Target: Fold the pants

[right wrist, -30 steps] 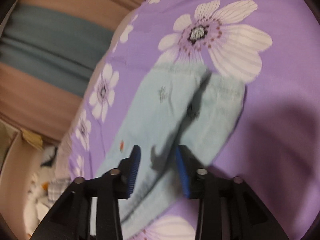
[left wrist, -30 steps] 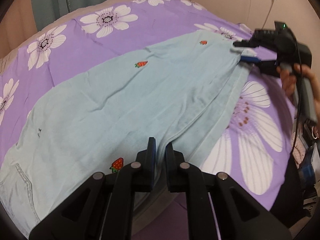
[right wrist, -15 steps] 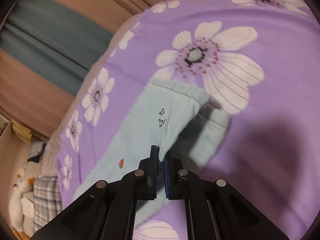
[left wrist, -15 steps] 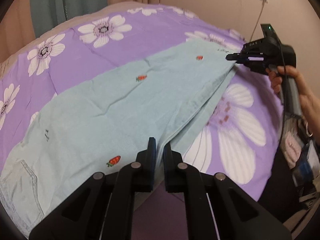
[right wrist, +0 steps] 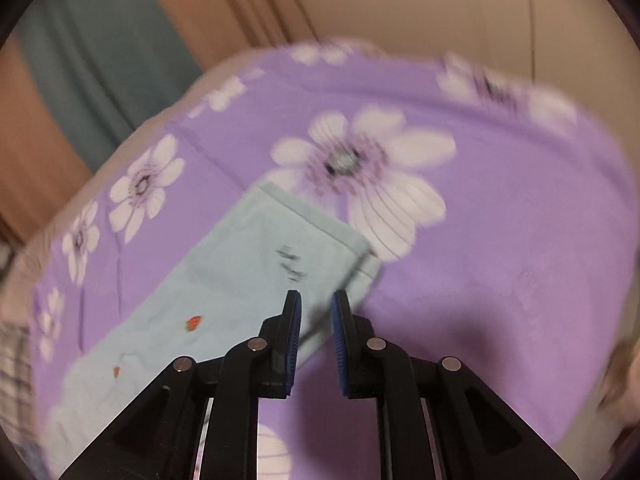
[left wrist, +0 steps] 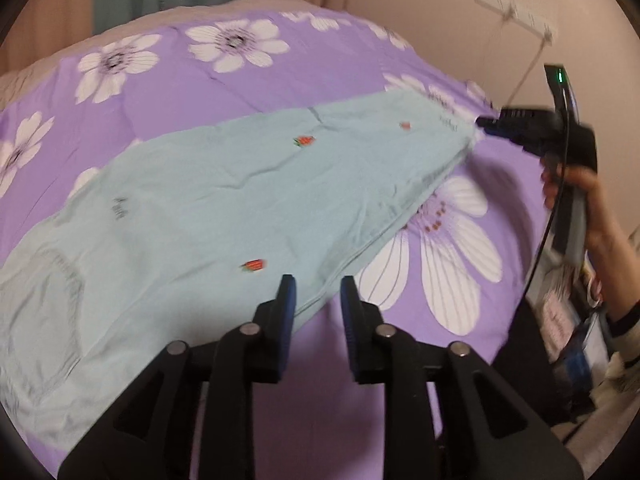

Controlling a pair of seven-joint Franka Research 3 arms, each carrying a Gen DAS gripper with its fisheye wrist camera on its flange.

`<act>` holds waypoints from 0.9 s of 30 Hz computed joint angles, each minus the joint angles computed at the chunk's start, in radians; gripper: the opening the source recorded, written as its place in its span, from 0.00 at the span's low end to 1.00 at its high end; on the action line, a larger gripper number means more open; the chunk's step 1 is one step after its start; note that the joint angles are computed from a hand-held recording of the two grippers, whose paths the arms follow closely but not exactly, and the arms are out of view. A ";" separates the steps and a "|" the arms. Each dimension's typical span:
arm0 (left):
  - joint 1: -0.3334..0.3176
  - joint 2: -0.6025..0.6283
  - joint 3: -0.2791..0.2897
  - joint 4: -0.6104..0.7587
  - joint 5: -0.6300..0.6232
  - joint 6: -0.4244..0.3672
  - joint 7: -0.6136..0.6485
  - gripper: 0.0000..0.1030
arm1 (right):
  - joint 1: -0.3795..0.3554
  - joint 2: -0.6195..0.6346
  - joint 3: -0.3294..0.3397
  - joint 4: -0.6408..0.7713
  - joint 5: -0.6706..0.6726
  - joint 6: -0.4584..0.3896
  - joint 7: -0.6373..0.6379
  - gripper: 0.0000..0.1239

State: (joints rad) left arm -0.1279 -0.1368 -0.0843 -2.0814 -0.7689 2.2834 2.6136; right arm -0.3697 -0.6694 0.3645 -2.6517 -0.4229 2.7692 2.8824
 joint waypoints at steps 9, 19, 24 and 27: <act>0.074 0.057 0.013 0.011 0.085 0.239 -0.276 0.32 | 0.332 0.346 -0.097 0.216 0.050 0.164 -0.420 0.11; 0.146 0.003 0.073 -0.067 0.066 0.112 -0.265 0.32 | 0.634 0.425 -0.239 0.286 0.348 -0.056 -0.911 0.12; 0.136 0.008 0.066 -0.034 0.075 0.141 -0.256 0.34 | 0.694 0.463 -0.315 0.361 0.659 -0.045 -1.174 0.12; 0.131 0.050 0.062 0.025 0.041 0.154 -0.241 0.38 | 0.733 0.557 -0.367 0.488 0.951 -0.017 -1.364 0.26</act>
